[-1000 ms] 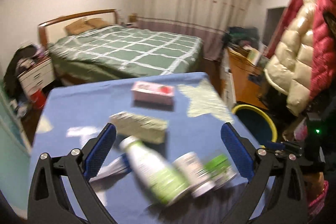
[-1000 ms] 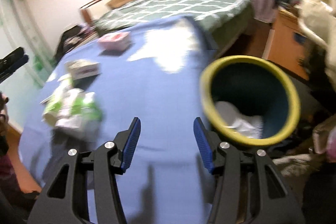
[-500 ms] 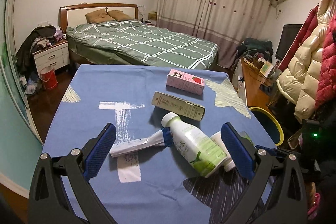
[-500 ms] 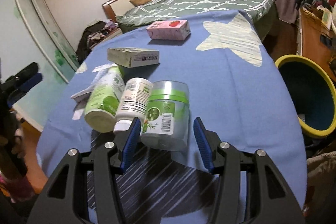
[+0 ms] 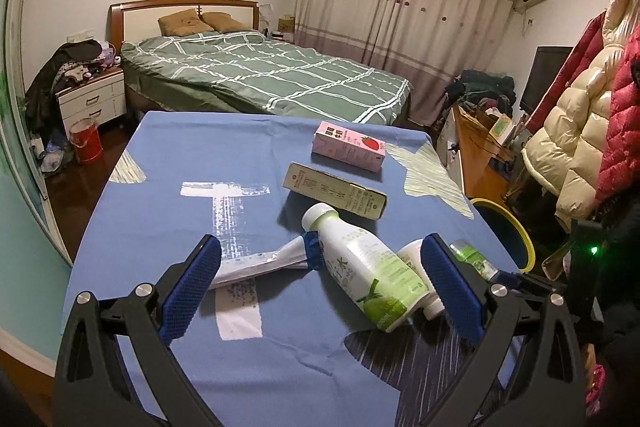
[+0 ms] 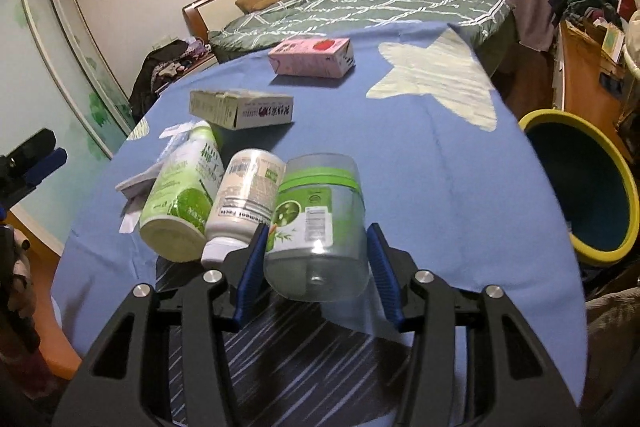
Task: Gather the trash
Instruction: 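Grasp the clear jar with green lid with the right gripper, then carry the clear jar into the bin and open the right gripper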
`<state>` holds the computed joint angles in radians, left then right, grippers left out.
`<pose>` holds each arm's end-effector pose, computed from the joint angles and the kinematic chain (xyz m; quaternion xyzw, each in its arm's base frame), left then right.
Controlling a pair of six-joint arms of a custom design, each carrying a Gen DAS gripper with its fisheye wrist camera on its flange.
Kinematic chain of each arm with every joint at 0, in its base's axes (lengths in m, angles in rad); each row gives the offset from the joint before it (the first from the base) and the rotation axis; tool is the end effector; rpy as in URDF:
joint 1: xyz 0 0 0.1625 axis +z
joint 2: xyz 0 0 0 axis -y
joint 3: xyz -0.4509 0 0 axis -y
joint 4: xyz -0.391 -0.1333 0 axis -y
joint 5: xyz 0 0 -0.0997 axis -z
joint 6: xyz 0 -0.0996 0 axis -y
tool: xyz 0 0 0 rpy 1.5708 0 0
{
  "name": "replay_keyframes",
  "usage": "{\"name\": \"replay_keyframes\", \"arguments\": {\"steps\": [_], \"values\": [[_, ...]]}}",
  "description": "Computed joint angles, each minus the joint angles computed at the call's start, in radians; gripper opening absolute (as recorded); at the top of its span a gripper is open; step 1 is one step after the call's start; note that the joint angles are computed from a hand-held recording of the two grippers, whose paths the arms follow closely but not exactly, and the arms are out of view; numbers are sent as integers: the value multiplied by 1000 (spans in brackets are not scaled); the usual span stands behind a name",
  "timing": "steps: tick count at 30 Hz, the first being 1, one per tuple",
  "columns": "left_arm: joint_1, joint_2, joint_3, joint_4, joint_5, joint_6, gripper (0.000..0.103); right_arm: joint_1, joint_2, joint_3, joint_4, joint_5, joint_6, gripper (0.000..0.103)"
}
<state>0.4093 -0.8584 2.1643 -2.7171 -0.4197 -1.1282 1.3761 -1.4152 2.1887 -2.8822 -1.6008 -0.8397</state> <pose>-0.3594 -0.4004 0.0705 0.0573 0.8354 -0.4665 0.2851 0.0338 -0.5023 0.3004 0.3017 -0.9155 0.2238 0.1439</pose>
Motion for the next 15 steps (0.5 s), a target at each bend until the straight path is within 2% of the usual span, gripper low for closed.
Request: {"name": "replay_keyframes", "arguments": {"steps": [9,13,15], "values": [[10,51,-40,-73,-41,95,98,-25,-40,-44,-12,64,19,47],[23,89,-71,-102,-72,147,98,-36,-16,-98,-92,21,54,47],[34,109,-88,-111,-93,164,98,-36,18,-146,-120,-38,70,47]]}}
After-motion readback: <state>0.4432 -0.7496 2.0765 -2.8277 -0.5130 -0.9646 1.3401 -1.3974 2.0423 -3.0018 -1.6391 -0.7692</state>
